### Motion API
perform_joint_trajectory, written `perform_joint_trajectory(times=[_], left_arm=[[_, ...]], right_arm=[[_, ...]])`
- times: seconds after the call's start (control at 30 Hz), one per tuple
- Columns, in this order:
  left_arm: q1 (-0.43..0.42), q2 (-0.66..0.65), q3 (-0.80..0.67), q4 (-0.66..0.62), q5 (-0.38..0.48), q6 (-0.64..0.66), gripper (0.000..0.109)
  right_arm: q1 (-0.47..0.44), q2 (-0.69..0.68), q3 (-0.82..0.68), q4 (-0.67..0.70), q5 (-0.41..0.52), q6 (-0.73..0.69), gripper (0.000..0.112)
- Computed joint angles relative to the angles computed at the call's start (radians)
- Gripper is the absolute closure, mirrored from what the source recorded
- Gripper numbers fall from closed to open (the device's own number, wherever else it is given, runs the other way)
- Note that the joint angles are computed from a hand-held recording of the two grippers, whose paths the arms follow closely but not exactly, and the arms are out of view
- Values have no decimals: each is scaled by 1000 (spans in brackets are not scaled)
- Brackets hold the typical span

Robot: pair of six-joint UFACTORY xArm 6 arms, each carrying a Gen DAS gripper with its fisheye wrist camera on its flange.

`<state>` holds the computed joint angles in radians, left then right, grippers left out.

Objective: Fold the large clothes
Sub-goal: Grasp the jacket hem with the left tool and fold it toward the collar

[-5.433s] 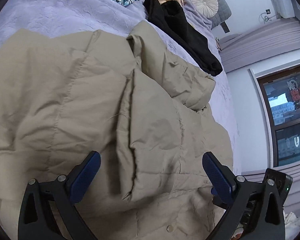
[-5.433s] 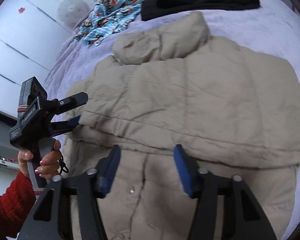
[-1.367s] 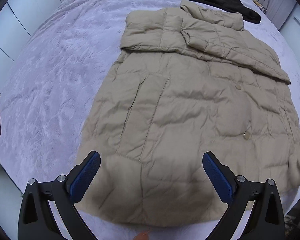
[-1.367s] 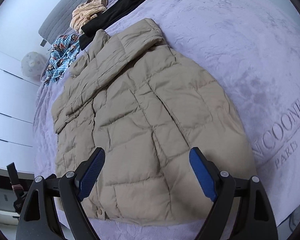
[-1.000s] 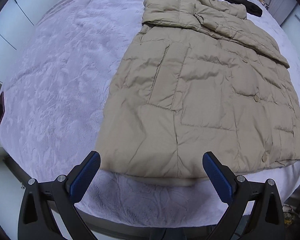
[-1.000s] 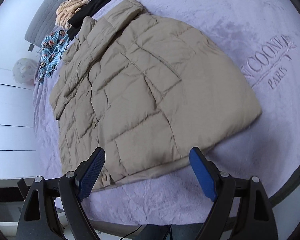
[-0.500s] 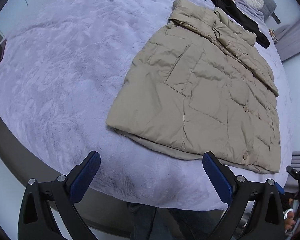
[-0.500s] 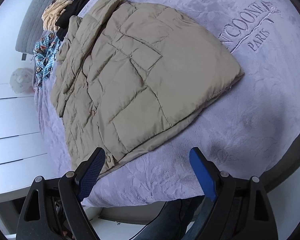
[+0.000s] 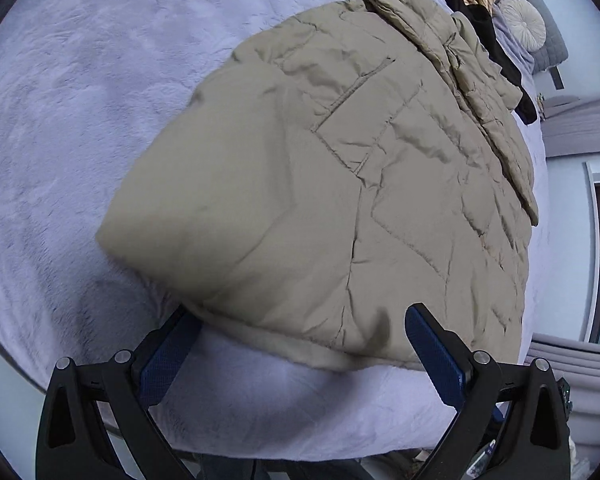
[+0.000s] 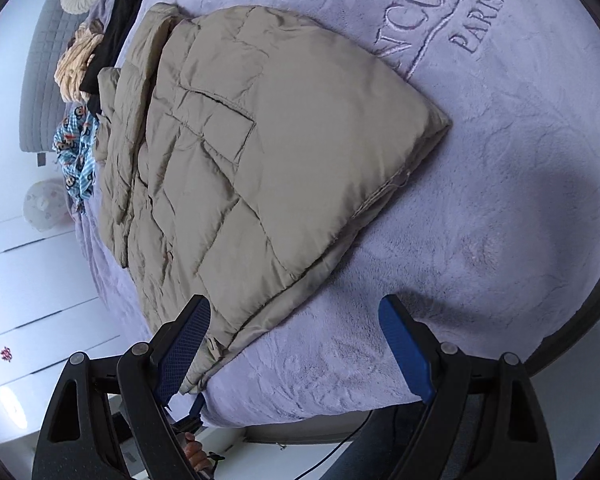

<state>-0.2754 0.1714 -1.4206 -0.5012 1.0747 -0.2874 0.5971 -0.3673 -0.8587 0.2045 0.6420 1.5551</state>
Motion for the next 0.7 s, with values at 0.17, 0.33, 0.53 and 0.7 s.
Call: perform_joint_trajectory(times=[0.17, 0.33, 0.53, 0.7], left_arm=[[-6, 86, -72, -103, -55, 10, 7], [-1, 149, -138, -135, -40, -12, 83], [20, 104, -148, -136, -62, 96, 93], [29, 135, -286, -101, -21, 172, 93]], right_arm=[[-13, 21, 37, 13, -78, 15, 24], [-32, 22, 103, -66, -195, 146, 24], [-44, 18, 164, -191, -345, 389, 100], [-57, 44, 41, -238, -195, 276, 104]])
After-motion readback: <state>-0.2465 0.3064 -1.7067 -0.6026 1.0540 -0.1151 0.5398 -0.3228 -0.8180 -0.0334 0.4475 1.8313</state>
